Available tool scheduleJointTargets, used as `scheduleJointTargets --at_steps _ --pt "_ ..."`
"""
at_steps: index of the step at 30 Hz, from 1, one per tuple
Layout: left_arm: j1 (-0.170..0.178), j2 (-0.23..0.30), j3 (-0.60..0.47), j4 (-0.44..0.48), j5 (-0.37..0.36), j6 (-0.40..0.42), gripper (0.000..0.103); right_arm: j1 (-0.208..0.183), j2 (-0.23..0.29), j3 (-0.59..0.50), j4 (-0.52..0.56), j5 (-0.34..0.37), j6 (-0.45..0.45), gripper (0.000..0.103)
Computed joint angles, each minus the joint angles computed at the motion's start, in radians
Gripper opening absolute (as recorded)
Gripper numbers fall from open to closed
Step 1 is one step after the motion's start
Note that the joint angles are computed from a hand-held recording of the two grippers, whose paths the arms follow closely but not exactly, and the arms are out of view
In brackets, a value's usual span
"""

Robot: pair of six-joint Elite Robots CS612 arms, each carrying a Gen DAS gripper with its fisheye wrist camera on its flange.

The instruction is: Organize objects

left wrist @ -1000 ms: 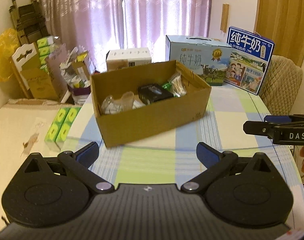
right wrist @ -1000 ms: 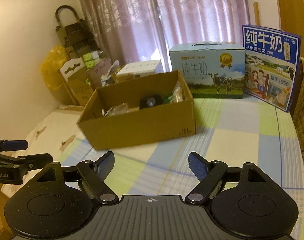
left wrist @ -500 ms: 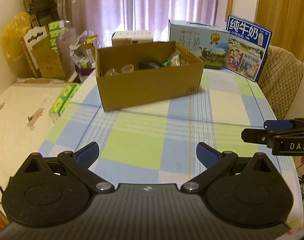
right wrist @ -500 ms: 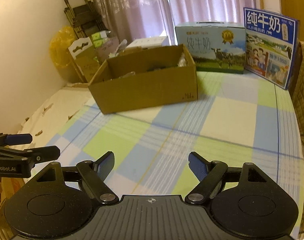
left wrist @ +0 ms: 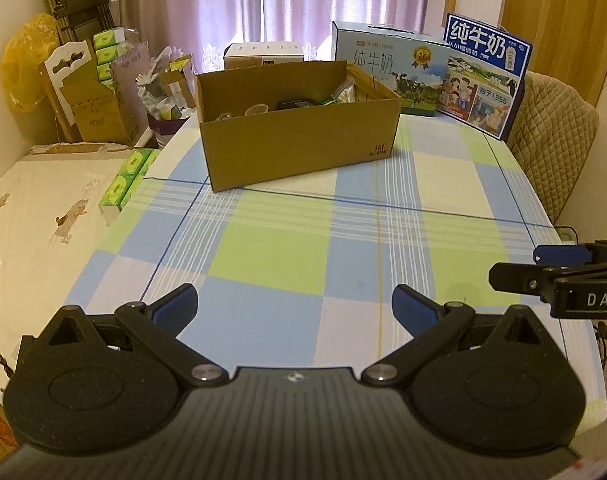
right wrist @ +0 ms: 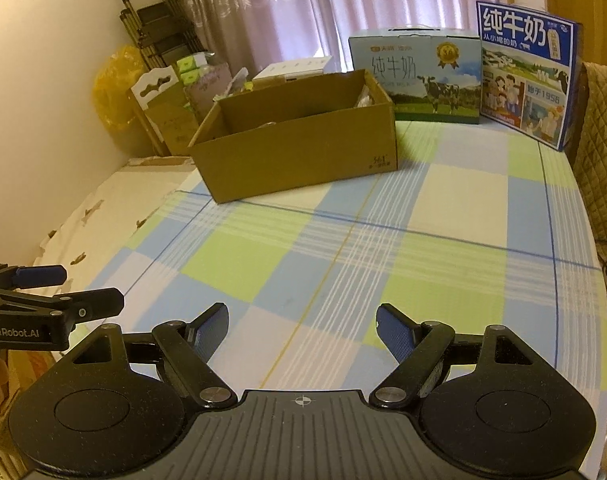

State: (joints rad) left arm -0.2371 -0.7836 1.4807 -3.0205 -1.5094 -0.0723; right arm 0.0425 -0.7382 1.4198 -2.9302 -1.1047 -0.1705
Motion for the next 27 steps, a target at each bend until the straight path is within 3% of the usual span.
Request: scheduleJointTargets --at_steps 27 --pt "0.032 -0.061 0.118 -0.029 -0.061 0.043 0.102 0.036 -0.082 0.154 -0.068 -0.070 0.037 0.078"
